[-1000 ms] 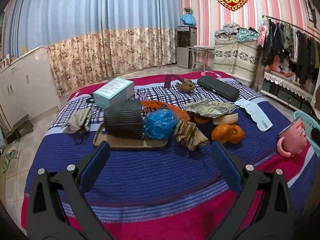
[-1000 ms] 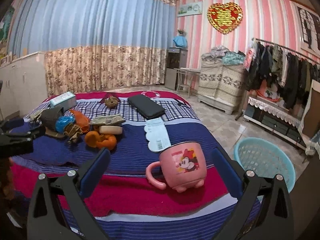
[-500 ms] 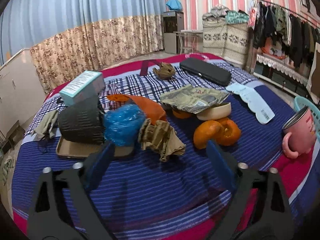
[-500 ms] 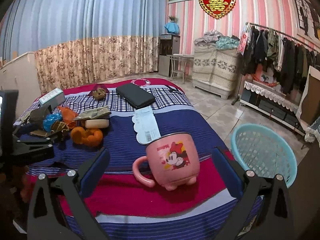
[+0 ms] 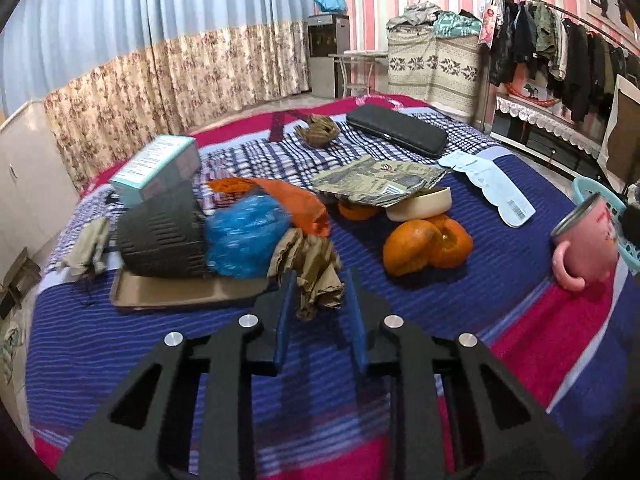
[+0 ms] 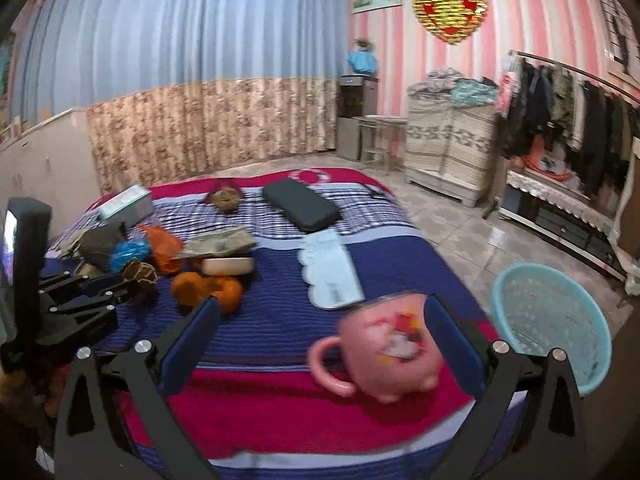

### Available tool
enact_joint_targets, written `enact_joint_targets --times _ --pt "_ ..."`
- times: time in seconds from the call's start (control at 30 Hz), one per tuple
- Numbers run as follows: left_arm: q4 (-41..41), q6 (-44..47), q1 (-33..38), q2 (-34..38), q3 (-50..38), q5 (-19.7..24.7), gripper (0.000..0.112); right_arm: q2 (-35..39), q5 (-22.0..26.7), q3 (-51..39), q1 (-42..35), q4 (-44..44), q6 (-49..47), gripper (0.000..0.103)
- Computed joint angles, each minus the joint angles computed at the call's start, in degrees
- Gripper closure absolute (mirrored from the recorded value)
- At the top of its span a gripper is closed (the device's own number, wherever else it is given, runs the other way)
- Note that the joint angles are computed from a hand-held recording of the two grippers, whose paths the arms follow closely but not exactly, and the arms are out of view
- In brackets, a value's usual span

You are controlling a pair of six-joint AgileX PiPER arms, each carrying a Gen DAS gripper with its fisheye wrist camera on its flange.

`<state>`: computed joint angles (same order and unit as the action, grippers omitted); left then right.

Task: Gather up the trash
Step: 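Grasp the orange peel with the right tool while the left tool grasps the brown crumpled scrap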

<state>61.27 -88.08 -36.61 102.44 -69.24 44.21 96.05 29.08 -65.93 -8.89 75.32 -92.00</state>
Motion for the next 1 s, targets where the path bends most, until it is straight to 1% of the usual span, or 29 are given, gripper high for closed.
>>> enact_joint_targets --times 0.03,0.07,0.1,0.13,0.2,0.27,0.3,0.33,0.37,0.47,0.5,0.53,0.57,0.6,0.63,0.67,0.7,0.73,0.77,0.8,0.87,0.93,1.0 --pt "0.5 -0.8 -0.4 -1.3 1.3 0.4 0.089 0.1 0.1 -0.2 0.9 -0.6 0.5 0.004" --pt "1.3 -2.0 -0.8 -3.0 3.2 0.7 0.093 0.4 0.3 -0.4 1.9 -1.1 0.8 0.004" --pt "2.0 -3.1 -1.1 -4.7 4.9 1.3 0.107 1.0 0.2 -1.1 3.6 -2.2 2.0 0.004" --pt "2.0 -3.3 -1.1 -6.1 6.1 2.0 0.108 1.7 -0.1 -1.9 5.1 -3.8 3.8 0.004" --pt "2.8 -4.4 -0.8 -8.1 8.0 2.9 0.108 3.3 -0.7 -3.5 8.0 -7.4 7.5 0.005" --pt "2.9 -5.0 0.3 -9.4 9.8 3.7 0.108 5.6 -1.2 -6.1 11.2 -12.1 12.4 0.009" --pt "2.1 -4.8 1.2 -9.9 10.5 3.5 0.108 6.5 -1.5 -6.9 12.3 -14.4 14.7 0.013" --pt "1.8 -4.6 2.1 -10.3 11.1 2.8 0.108 8.0 -2.0 -8.5 14.1 -18.4 18.5 0.016" --pt "1.6 -4.8 2.8 -10.9 12.2 2.3 0.108 8.8 -1.9 -9.3 14.8 -20.2 20.0 0.016" --pt "1.5 -5.8 3.2 -11.6 13.9 3.0 0.108 11.6 -4.9 -11.5 18.2 -26.5 25.4 0.021" --pt "1.2 -6.1 3.5 -12.0 14.5 2.6 0.107 12.9 -5.8 -13.0 19.3 -29.8 29.0 0.023" --pt "1.1 -6.3 3.7 -12.2 14.8 2.3 0.105 13.9 -5.4 -14.2 19.7 -31.1 30.7 0.029" --pt "0.8 -6.6 4.1 -12.6 15.2 1.9 0.098 14.7 -4.0 -15.5 19.5 -32.3 32.0 0.036" --pt "0.9 -7.1 4.1 -12.9 15.7 1.7 0.089 16.1 -0.2 -18.1 19.1 -33.6 33.6 0.059" --pt "1.1 -7.4 4.0 -13.2 15.9 1.6 0.084 16.6 2.6 -19.2 18.4 -32.9 33.1 0.072" --pt "1.9 -8.3 3.6 -13.4 16.2 1.6 0.075 16.5 3.8 -19.2 17.8 -31.2 31.9 0.072" --pt "2.4 -8.7 3.1 -13.5 16.2 1.8 0.065 15.6 4.6 -18.3 16.8 -28.2 29.1 0.074" --pt "2.9 -9.1 2.7 -13.4 16.0 2.1 0.060 14.7 5.1 -17.3 15.7 -26.0 26.8 0.076" --pt "3.6 -9.6 2.1 -13.1 15.7 2.4 0.050 14.0 5.8 -16.8 14.6 -24.3 25.2 0.076" --pt "4.2 -10.1 1.8 -12.6 15.3 2.5 0.045 13.0 7.0 -16.2 12.9 -21.4 23.2 0.076" --pt "4.2 -9.8 1.6 -11.3 14.0 1.9 0.044 12.1 10.0 -16.6 9.5 -18.3 22.6 0.076" --pt "4.0 -9.2 1.8 -9.8 12.6 1.4 0.044 11.8 12.3 -17.8 7.0 -18.0 24.0 0.076" --pt "3.8 -8.5 2.3 -7.8 10.9 0.7 0.044 11.5 13.4 -18.7 4.8 -18.0 24.5 0.076"
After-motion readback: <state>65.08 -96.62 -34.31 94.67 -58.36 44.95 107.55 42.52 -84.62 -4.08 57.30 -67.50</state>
